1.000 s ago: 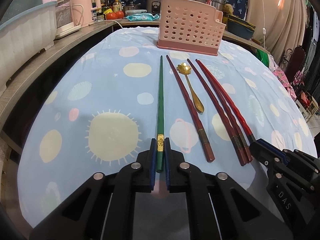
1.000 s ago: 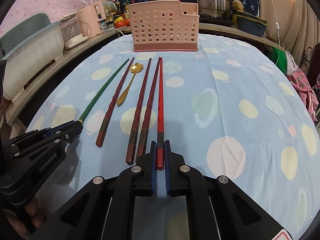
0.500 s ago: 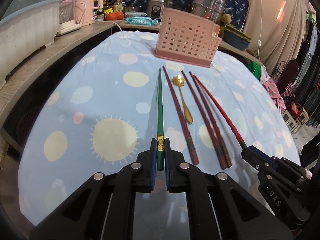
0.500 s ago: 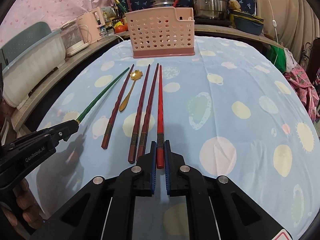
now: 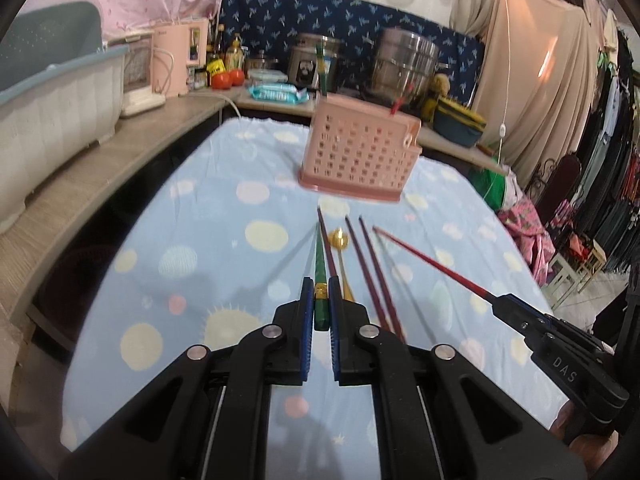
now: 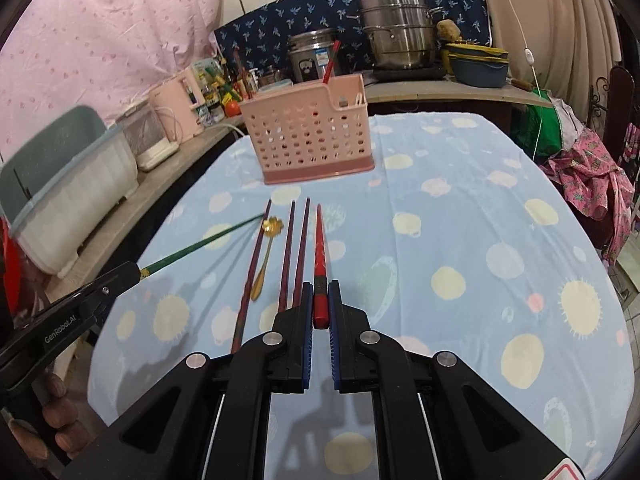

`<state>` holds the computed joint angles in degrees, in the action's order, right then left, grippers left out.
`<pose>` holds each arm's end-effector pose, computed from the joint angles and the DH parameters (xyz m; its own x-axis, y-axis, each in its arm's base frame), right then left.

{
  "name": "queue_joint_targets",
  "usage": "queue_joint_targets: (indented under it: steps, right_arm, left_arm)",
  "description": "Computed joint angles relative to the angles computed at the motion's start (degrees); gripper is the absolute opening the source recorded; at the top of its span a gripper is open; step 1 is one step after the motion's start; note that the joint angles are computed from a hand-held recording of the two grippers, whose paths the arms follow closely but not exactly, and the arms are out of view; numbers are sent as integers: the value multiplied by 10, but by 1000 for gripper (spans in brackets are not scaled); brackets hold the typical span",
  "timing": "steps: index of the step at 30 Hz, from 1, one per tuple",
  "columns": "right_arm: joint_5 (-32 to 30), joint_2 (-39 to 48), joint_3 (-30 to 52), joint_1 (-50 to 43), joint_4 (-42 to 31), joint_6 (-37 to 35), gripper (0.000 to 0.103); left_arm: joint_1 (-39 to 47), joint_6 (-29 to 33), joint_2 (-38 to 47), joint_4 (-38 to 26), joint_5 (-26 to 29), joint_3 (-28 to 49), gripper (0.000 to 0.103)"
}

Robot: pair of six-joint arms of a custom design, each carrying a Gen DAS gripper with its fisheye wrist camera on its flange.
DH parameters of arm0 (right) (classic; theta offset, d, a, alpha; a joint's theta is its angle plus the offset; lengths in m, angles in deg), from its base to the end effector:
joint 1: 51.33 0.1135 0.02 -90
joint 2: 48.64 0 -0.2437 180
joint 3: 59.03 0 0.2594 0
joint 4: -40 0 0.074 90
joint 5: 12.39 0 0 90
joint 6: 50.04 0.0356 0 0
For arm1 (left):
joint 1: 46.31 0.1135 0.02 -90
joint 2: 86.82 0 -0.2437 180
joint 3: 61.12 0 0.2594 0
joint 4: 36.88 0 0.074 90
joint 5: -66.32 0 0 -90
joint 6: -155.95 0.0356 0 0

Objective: Organize utensils
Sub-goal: 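Lift and carry the green and red chopsticks over the pink basket with both tools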

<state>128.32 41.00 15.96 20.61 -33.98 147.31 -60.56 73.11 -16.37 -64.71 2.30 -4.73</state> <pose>0.1104 0.2498 0.1951 -0.4768 0.4876 -0.7314 0.4736 0.8434 0.2536 0.2569 -0.0813 0.2094 -0.5751 0.2617 -0.7751 0.6138 0.7644 -0.1974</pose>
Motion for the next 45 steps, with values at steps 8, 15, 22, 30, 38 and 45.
queue_joint_targets:
  steps: [8,15,22,30,38,45]
  right_arm:
    - [56,-48,31,-8,-80,5,7]
    - [108,-83,65,-28,-126,-24,7]
    - [140,-136,72,-74,-91,-136,7]
    - [139,-231,52,-176,105,-416,7]
    - [42,-251,65,-336,365,-702,7]
    - [-33,-196,82,-437,504,-785,7]
  left_arm:
    - [-1,-30,3,-4,8,69,7]
    - [-19,-56,28,7,-8,144,7]
    - [-46,-72,77,8,-24,238,7]
    - [-71,-108,154,18,-32,383,7]
    - [-105,-144,280,42,-84,577,7]
    - [-134,-136,400,59,-143,708,7]
